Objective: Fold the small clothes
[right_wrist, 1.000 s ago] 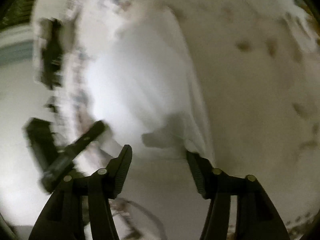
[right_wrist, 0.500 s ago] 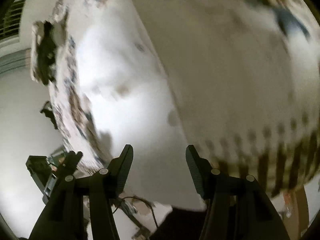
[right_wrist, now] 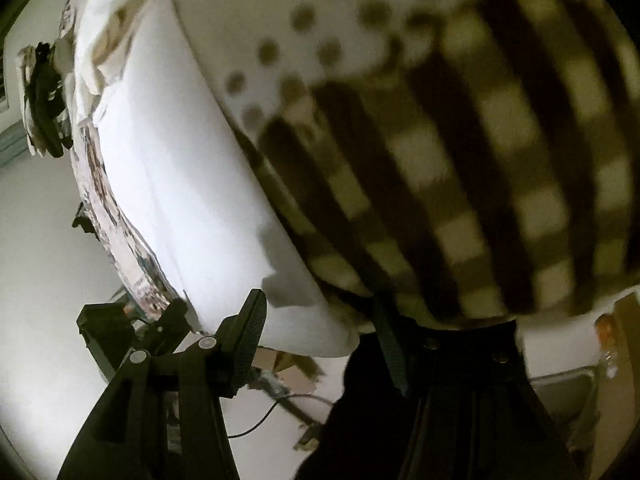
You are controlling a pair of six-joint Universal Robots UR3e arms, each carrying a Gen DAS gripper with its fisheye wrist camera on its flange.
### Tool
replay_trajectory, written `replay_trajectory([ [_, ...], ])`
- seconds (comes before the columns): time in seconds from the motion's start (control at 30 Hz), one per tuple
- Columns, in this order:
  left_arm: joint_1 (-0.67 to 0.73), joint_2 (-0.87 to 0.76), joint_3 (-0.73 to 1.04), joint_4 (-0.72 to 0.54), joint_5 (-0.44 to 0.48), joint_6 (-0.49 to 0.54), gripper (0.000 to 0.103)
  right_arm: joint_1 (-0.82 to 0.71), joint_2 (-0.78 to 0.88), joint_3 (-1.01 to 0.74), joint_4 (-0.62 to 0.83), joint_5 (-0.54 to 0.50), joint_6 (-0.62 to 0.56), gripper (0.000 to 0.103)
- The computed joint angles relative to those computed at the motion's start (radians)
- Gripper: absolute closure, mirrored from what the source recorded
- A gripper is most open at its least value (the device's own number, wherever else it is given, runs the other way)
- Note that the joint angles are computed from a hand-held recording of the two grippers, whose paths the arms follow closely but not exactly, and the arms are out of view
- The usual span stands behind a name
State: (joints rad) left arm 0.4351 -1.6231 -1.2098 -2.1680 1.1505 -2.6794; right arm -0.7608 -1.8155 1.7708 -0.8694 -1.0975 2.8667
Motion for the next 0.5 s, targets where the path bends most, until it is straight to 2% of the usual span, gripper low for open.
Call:
replay_trajectory([
  [0.03, -0.022, 0.002, 0.002, 0.016, 0.015, -0.012, 0.078, 0.010, -0.009, 0.025, -0.007, 0.008, 0.003, 0.046],
  [0.07, -0.029, -0.002, 0.011, 0.008, 0.016, -0.010, 0.099, 0.016, -0.020, 0.047, -0.010, 0.019, 0.001, 0.052],
  [0.1, -0.030, 0.000, 0.019, 0.006, 0.010, -0.018, 0.099, 0.013, -0.038, 0.061, -0.008, 0.030, 0.002, 0.061],
  [0.13, -0.032, 0.006, 0.032, 0.004, 0.007, -0.028, 0.099, 0.015, -0.043, 0.064, -0.003, 0.033, 0.005, 0.080],
  [0.17, -0.030, 0.012, 0.047, -0.003, 0.005, -0.032, 0.099, 0.008, -0.050, 0.060, 0.010, 0.038, 0.000, 0.091],
  [0.37, 0.067, 0.023, 0.215, -0.181, -0.060, 0.003, 0.099, -0.077, -0.087, -0.064, 0.181, 0.053, -0.083, 0.096],
  [0.5, 0.065, -0.071, 0.450, -0.300, -0.120, -0.034, 0.100, -0.132, -0.038, -0.236, 0.323, 0.078, -0.164, 0.096],
])
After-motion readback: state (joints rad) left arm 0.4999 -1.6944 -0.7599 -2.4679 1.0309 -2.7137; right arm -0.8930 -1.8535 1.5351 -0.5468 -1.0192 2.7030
